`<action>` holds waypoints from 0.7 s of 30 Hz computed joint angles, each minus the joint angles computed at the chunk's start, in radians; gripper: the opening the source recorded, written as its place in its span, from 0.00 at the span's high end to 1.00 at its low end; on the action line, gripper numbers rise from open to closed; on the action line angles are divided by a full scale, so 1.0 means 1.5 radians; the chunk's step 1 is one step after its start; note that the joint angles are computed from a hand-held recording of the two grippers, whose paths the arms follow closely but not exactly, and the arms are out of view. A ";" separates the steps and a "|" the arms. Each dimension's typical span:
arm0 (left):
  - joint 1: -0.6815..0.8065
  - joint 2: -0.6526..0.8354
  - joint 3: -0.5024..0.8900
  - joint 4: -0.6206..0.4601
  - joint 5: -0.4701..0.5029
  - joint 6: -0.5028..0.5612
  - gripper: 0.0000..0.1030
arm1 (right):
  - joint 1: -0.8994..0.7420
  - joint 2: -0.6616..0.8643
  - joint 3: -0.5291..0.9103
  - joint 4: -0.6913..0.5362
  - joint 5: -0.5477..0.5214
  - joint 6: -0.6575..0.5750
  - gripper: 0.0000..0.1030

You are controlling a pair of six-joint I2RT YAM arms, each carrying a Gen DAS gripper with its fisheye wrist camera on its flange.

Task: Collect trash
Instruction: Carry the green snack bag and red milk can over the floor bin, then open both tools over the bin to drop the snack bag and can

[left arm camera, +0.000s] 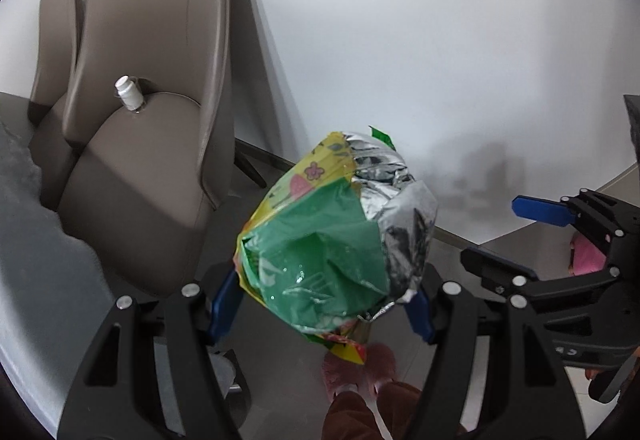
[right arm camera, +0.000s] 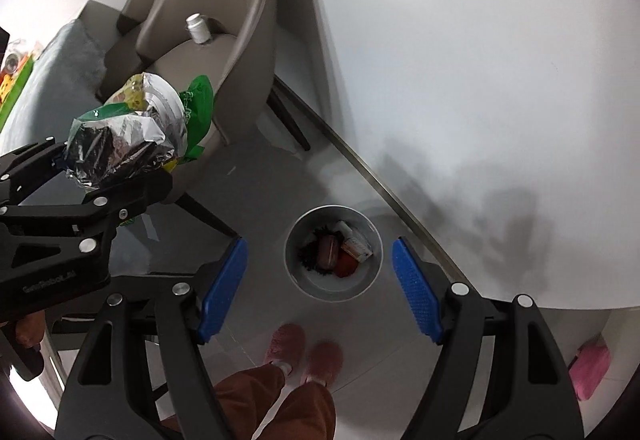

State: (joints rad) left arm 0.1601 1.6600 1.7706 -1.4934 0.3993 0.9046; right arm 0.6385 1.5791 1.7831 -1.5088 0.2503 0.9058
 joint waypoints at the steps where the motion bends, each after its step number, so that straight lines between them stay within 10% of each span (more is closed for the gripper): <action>1: -0.012 -0.003 -0.003 0.002 -0.003 -0.009 0.34 | -0.003 -0.003 -0.003 -0.001 -0.002 0.002 0.30; 21: -0.197 -0.016 -0.229 0.177 -0.081 -0.093 0.26 | -0.058 -0.137 -0.157 0.005 -0.015 0.037 0.30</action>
